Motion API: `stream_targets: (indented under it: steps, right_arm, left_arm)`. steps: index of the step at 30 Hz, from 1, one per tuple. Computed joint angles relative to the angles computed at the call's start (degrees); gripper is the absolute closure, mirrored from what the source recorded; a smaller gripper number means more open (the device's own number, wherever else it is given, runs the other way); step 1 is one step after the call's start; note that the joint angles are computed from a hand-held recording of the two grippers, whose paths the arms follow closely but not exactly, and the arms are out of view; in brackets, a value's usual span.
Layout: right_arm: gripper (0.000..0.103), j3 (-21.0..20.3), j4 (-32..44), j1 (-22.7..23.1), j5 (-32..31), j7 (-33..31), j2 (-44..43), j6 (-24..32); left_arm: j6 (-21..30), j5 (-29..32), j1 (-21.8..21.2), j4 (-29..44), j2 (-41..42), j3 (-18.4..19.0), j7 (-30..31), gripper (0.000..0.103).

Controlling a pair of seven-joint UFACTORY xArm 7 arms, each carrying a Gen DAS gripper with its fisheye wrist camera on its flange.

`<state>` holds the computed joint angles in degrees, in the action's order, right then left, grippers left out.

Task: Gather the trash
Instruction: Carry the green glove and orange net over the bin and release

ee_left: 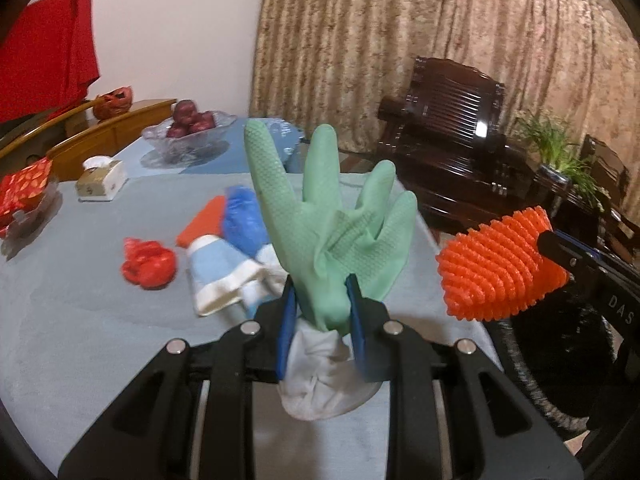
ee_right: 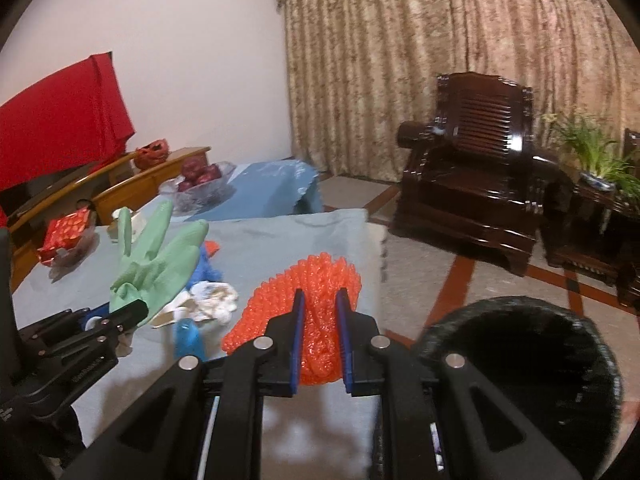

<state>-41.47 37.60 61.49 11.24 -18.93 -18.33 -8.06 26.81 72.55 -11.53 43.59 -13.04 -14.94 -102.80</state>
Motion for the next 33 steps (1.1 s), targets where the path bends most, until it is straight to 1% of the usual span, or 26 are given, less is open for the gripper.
stream_targets:
  steps: [1,2,7,10,13,16,20,24,28,30,33]
  right_arm:
    - [0.088,0.5,-0.2,-1.1,-0.1,0.0,-0.3,0.1]
    - [0.088,2.4,-0.6,-4.2,-0.3,0.0,-0.8,0.3]
    - [0.088,7.3,-2.2,-14.0,-0.7,-0.5,-2.9,1.2]
    - [0.088,9.2,-3.2,-18.5,-0.6,-1.0,-3.9,1.4]
    - [0.088,10.2,-4.1,-23.0,-0.6,-1.8,-5.1,1.9]
    - [0.088,10.3,-4.6,-26.2,-0.5,-3.0,-6.0,2.3]
    - [0.088,10.9,-4.9,-30.3,-0.1,-4.1,-6.2,2.7]
    - [0.088,9.8,-5.2,-33.1,0.4,-5.7,-5.9,2.9]
    - [0.088,8.3,-5.1,-34.6,1.3,-7.4,-5.3,3.5]
    - [0.088,8.4,-5.5,-35.6,1.7,-8.1,-5.3,3.7]
    - [0.088,7.1,-5.3,-35.7,2.7,-9.3,-4.5,3.7]
  left_arm:
    - [-0.1,0.1,-0.2,0.7,0.6,-0.3,-0.1,0.080]
    - [-0.1,0.4,-0.5,1.6,1.4,-0.6,-0.4,0.080]
    - [0.9,2.4,-3.3,6.2,5.1,-1.3,-1.9,0.080]
    - [1.4,3.8,-5.8,9.6,8.2,-1.0,-2.4,0.080]
    - [1.7,4.9,-8.7,13.6,11.9,-0.4,-2.5,0.080]
    - [1.1,5.8,-11.1,16.3,14.6,0.8,-2.9,0.080]
    - [0.1,6.4,-14.8,21.9,19.9,2.3,-2.1,0.080]
    - [-1.9,5.7,-18.1,27.5,25.6,4.1,-0.4,0.080]
    - [-3.2,3.9,-21.2,32.0,30.1,6.0,2.4,0.080]
    - [-3.9,2.9,-22.7,34.5,32.5,6.9,3.7,0.080]
    - [-5.7,0.8,-24.3,37.6,35.8,8.3,5.8,0.080]
